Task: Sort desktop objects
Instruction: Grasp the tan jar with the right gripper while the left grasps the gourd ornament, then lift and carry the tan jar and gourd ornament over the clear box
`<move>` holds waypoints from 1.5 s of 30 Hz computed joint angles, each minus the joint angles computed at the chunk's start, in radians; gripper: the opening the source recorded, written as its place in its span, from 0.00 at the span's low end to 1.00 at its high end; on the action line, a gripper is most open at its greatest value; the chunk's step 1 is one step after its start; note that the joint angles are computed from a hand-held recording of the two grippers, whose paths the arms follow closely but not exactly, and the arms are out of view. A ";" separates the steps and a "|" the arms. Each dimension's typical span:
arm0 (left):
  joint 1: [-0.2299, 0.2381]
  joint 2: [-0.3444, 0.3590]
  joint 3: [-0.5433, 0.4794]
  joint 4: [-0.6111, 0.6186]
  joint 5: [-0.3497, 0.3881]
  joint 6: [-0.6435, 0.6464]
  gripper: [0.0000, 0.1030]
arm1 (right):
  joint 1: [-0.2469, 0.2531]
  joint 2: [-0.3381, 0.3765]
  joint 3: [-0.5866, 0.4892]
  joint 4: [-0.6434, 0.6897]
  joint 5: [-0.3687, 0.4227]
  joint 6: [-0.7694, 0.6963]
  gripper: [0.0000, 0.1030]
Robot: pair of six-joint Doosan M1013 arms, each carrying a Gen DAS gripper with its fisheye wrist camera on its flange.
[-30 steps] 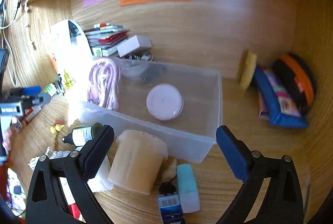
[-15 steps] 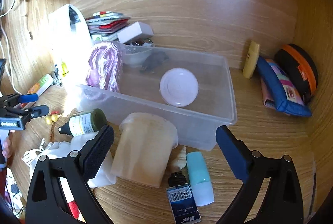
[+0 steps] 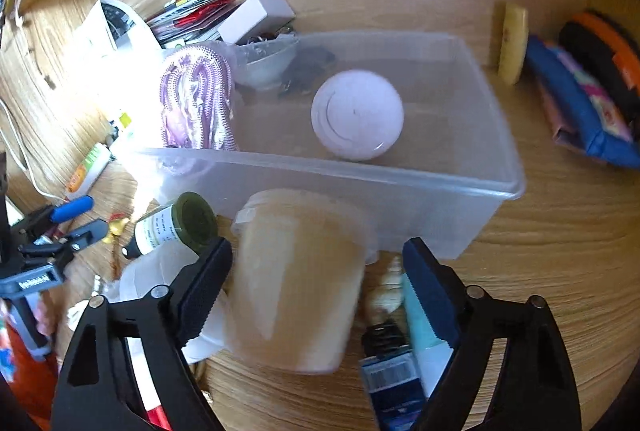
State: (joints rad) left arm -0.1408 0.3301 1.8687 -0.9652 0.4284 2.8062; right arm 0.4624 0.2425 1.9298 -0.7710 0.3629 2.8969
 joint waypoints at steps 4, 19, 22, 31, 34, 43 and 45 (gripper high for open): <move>0.004 0.007 -0.010 0.026 0.030 -0.027 0.59 | -0.003 0.005 -0.013 0.039 0.004 -0.030 0.81; -0.030 0.015 -0.010 0.197 0.003 -0.103 0.22 | -0.010 0.025 -0.032 0.123 0.005 -0.113 0.64; -0.019 0.012 -0.008 0.136 0.015 -0.049 0.22 | -0.008 0.023 -0.028 0.101 0.003 -0.096 0.63; -0.005 -0.011 0.020 -0.057 -0.021 0.108 0.22 | 0.033 -0.006 0.008 -0.254 0.005 0.200 0.63; -0.001 -0.018 0.029 -0.117 -0.017 0.149 0.22 | 0.033 -0.012 0.016 -0.282 -0.003 0.225 0.61; 0.004 -0.045 0.048 -0.222 0.034 0.217 0.22 | 0.027 -0.034 0.039 -0.297 -0.019 0.268 0.61; 0.001 -0.054 0.050 -0.239 0.041 0.235 0.22 | 0.027 -0.045 0.050 -0.329 -0.020 0.309 0.61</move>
State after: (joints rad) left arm -0.1401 0.2761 1.9190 -1.2045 0.4699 3.0416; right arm 0.4893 0.1972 1.9793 -1.0995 0.3425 3.2064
